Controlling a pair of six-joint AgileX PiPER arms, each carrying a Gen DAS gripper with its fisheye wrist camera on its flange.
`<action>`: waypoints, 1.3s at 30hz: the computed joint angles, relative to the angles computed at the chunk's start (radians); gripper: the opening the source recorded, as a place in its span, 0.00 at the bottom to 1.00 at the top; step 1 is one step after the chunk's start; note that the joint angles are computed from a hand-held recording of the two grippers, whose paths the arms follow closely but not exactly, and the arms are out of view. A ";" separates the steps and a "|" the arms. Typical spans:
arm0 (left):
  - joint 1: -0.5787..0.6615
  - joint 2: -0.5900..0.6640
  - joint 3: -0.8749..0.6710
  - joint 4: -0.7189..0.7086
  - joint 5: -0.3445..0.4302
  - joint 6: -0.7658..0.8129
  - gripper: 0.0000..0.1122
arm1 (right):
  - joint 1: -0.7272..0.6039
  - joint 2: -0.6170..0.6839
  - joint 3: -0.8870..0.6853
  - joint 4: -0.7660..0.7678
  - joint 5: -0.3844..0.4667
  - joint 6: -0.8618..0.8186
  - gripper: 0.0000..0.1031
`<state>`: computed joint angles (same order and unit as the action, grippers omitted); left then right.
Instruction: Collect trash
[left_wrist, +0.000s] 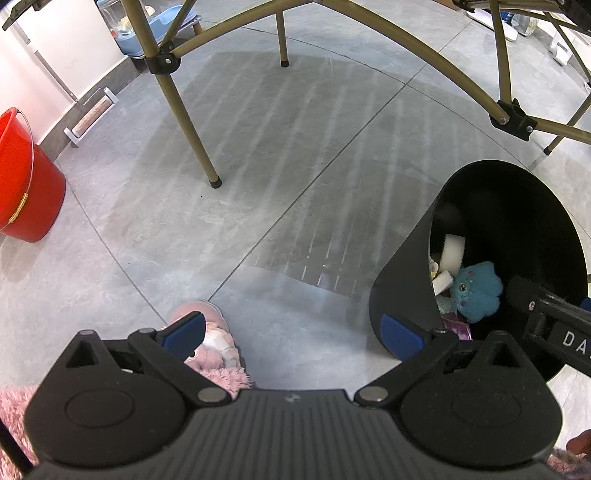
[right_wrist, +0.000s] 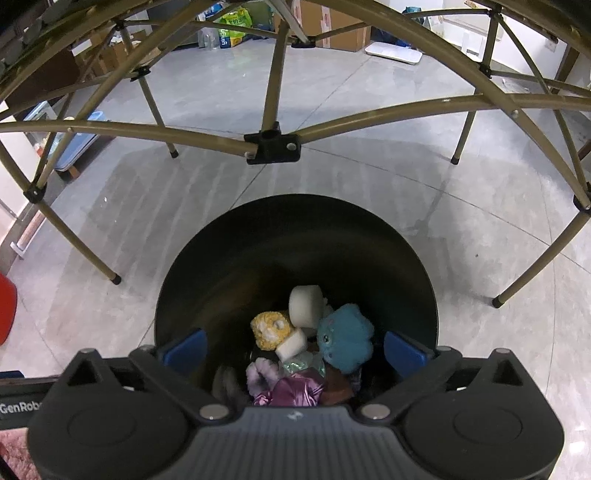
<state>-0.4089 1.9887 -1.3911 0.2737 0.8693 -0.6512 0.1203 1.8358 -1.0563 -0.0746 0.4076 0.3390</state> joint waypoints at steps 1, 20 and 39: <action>0.000 0.000 0.000 0.000 -0.001 0.001 0.92 | 0.000 0.003 -0.003 0.005 0.004 -0.003 1.00; -0.129 -0.276 0.120 0.080 -0.039 -0.011 0.92 | -0.084 -0.353 0.155 0.013 0.091 -0.063 1.00; -0.499 -0.807 0.227 0.202 0.280 -0.122 0.92 | 0.145 -1.075 0.138 -0.157 0.681 0.039 1.00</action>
